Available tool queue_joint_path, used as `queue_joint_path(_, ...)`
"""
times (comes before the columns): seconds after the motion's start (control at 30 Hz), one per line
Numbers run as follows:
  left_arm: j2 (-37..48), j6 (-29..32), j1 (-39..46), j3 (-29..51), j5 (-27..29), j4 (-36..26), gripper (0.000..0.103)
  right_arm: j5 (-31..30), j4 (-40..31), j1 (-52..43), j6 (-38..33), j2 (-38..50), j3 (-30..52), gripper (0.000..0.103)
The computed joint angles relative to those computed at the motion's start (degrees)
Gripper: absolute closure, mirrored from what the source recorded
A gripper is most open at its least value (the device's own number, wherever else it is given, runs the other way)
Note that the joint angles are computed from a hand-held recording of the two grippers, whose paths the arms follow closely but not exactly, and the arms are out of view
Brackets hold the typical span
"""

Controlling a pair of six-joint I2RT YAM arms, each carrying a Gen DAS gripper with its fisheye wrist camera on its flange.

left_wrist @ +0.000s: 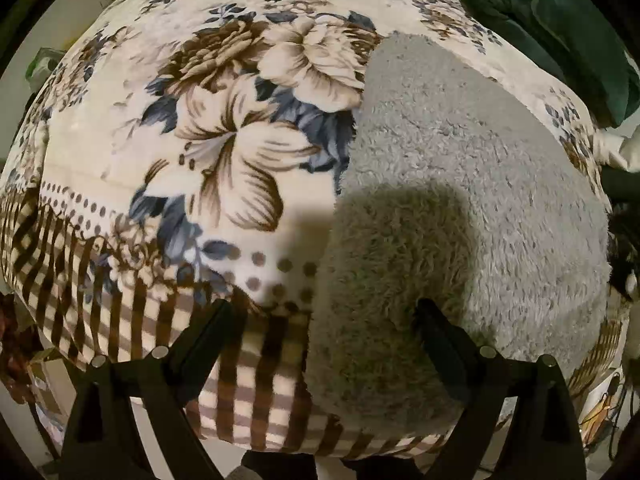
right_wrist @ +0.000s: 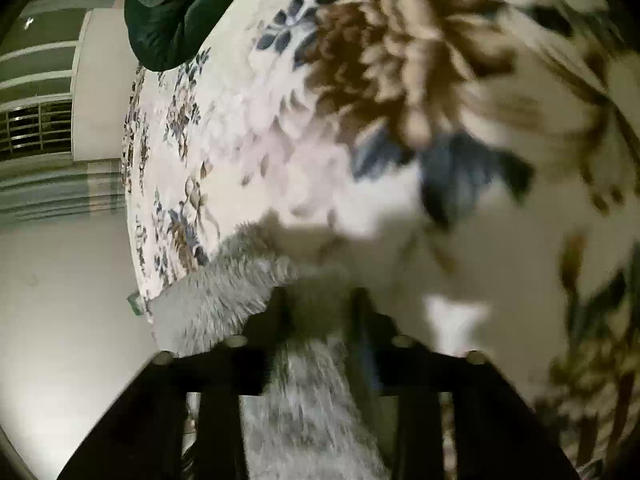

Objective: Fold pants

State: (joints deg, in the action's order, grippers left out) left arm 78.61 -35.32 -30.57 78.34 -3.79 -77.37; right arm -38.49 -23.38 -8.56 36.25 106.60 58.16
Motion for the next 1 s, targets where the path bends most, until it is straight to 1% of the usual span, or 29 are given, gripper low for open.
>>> queue_joint_path(0.03,-0.16,-0.30,0.17,0.09,0.16,-0.12,0.011,0.13,-0.15,-0.79,-0.03,-3.36,-2.33,0.044)
queue_joint_path(0.1,-0.45,-0.51,0.09,-0.13,0.30,-0.07,0.011,-0.44,-0.92,-1.95,0.96,-9.57,-6.60,0.043)
queue_joint_path(0.17,-0.68,-0.81,-0.24,-0.63,0.11,0.12,0.011,-1.90,-3.52,-3.06,1.19,-14.99,-11.42,0.043)
queue_joint_path(0.23,-0.68,-1.12,-0.19,-0.85,0.31,0.27,0.011,-2.49,-4.26,-2.14,1.61,-17.42,-15.22,0.044)
queue_joint_path(0.27,-0.60,-1.29,-0.24,-0.87,0.14,0.30,0.011,-2.64,-4.08,-0.95,1.40,-17.88,-17.27,0.049)
queue_joint_path(0.3,-0.50,-1.67,-0.51,-0.75,-0.06,0.18,0.011,-1.50,-5.86,0.03,-0.12,-18.76,-18.69,0.070)
queue_joint_path(0.33,-0.38,-1.57,-0.40,-0.88,-0.12,0.21,0.011,-0.31,-5.74,1.21,-0.59,-18.50,-19.68,0.071)
queue_joint_path(0.37,-0.23,-1.62,-0.29,-1.13,0.02,0.33,0.007,2.56,-5.59,2.01,-1.00,-18.79,-21.07,0.072)
queue_joint_path(0.43,-0.37,-1.37,0.38,-2.84,1.88,1.74,0.001,5.95,-4.77,2.80,-1.50,-18.17,-22.26,0.072)
queue_joint_path(0.47,-0.29,-1.42,0.78,-3.54,2.92,2.30,0.001,7.00,-4.45,3.05,-1.55,-17.61,-22.56,0.072)
queue_joint_path(0.5,-0.22,-1.73,1.12,-3.95,3.64,2.48,0.001,6.75,-4.25,3.23,-1.45,-16.85,-22.38,0.072)
queue_joint_path(0.57,-0.47,-2.20,1.71,-3.54,4.14,2.23,0.001,4.24,-4.73,2.79,-1.28,-16.91,-21.05,0.068)
queue_joint_path(0.6,-0.78,-2.23,2.28,-2.65,4.47,1.81,0.001,1.35,-4.30,1.98,-1.06,-17.34,-20.57,0.056)
queue_joint_path(0.63,-1.35,-2.06,2.91,-2.24,4.91,1.84,0.002,-1.23,-3.54,1.43,-0.92,-17.64,-20.37,0.038)
queue_joint_path(0.67,-2.04,-1.70,3.86,-1.48,5.86,2.18,0.002,-4.24,-2.09,0.54,-1.07,-18.65,-21.04,0.029)
queue_joint_path(0.7,-2.24,-1.03,4.72,-1.12,6.74,2.43,0.002,-5.98,-0.47,0.22,-0.97,-19.21,-21.75,0.016)
queue_joint_path(0.73,-2.31,-0.37,5.68,-0.97,8.03,3.25,0.002,-7.73,1.61,0.44,-0.82,-18.95,-22.38,0.012)
queue_joint_path(0.8,-1.52,1.27,7.91,-1.85,11.21,6.37,0.002,-9.31,4.74,2.53,-1.04,-15.43,-22.53,0.012)
queue_joint_path(0.87,0.12,2.66,10.04,-3.71,14.99,10.32,0.002,-11.63,11.91,4.89,2.16,-10.40,-23.21,0.012)
queue_joint_path(0.9,1.27,3.02,11.13,-4.97,17.77,12.53,0.002,-12.44,17.56,6.28,4.54,-7.26,-23.74,0.010)
queue_joint_path(0.93,2.53,3.18,12.57,-6.47,21.38,14.79,0.002,-13.05,21.40,7.03,6.09,-4.23,-23.59,0.007)
queue_joint_path(0.97,3.98,3.03,14.59,-8.90,26.55,18.24,0.002,-13.03,25.06,8.20,7.81,-2.09,-23.49,0.005)
queue_joint_path(1.0,4.41,2.64,15.26,-9.80,28.95,19.61,0.002,-12.80,29.34,9.82,10.38,-0.31,-23.10,0.004)
